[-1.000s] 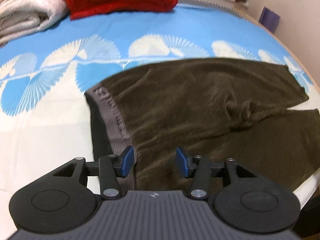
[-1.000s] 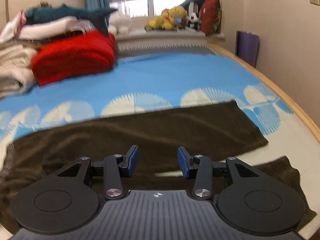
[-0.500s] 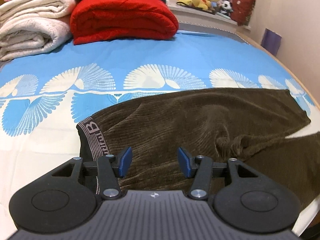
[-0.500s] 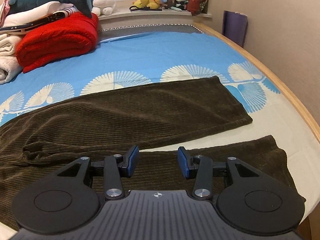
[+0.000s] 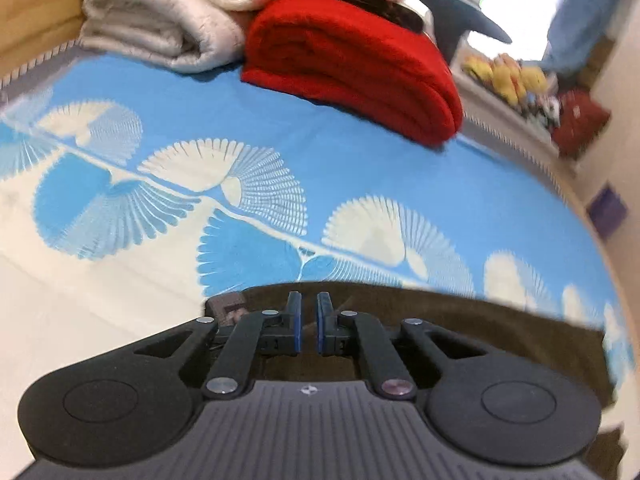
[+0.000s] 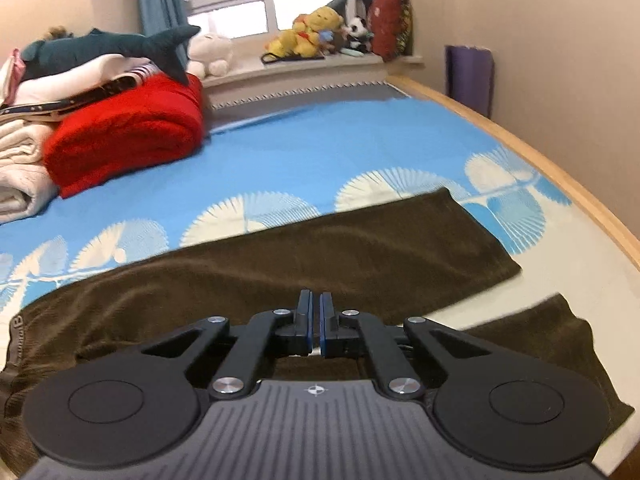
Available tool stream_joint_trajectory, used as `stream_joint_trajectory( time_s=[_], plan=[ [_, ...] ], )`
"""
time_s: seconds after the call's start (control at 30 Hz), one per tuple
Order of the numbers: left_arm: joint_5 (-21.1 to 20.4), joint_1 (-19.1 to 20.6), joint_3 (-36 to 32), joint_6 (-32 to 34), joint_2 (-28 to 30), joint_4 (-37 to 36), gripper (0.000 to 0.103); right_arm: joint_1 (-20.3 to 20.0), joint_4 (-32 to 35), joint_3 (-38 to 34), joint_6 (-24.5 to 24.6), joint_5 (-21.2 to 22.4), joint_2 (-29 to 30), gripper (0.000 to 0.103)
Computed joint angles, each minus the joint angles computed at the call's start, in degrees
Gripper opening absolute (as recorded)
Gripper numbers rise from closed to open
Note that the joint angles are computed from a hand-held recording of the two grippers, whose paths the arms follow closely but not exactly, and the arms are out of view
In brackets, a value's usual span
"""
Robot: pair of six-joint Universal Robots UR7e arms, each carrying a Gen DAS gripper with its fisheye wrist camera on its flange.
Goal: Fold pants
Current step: 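Grasp the pants edge with the left gripper while the right gripper pinches the leg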
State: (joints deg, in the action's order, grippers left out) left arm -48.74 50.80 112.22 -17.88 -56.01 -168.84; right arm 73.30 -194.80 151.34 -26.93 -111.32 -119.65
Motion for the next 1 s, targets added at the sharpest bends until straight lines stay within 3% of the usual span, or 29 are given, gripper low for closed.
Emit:
stream_joint_trajectory(
  time_s=[0.1,0.2,0.23,0.33,0.47,0.57,0.7,0.73,0.8,0.87,1.0],
  plan=[
    [-2.9,2.59,0.29,0.29,3.14,-5.43,0.007,0.39,-0.89,-1.03,1.86,-0.26,1.79,0.003],
    [-1.96,3.89,-2.22,2.51,6.89,-3.33,0.008,0.89,-1.35,-1.98,2.94,-0.79,3.76,0.003],
    [-1.62,4.14,-3.32,5.24,8.4,-5.12,0.015,1.18,-1.91,-2.24,2.68,-0.97,4.61,0.003],
    [-0.29,4.89,-6.4,13.52,12.61,-10.2,0.049,2.93,-6.49,-3.05,-0.13,-2.75,8.36,0.003],
    [-0.15,7.05,-11.05,17.0,16.69,-8.72,0.052,3.89,-10.48,-4.1,-3.48,-4.4,12.22,0.003],
    [0.6,8.01,-13.61,21.34,19.09,-8.49,0.065,3.74,-10.48,-4.99,-3.89,-5.1,13.77,0.003],
    [1.06,9.12,-15.53,26.92,20.58,-3.88,0.065,3.75,-12.03,-5.44,-4.74,-5.96,15.32,0.003],
    [0.88,9.26,-15.4,29.19,20.87,-5.08,0.065,3.89,-12.29,-5.5,-4.84,-6.4,15.78,0.003],
    [-0.75,9.74,-15.59,30.67,20.69,-4.77,0.053,4.07,-12.39,-5.76,-5.06,-6.93,16.36,0.003],
    [-2.55,9.88,-15.83,31.29,20.37,-3.89,0.014,4.14,-12.69,-5.87,-5.15,-7.23,16.77,0.003],
    [0.84,7.28,-14.1,34.04,19.94,-4.35,0.005,4.35,-13.79,-5.73,-6.24,-7.86,17.07,0.003]
  ],
)
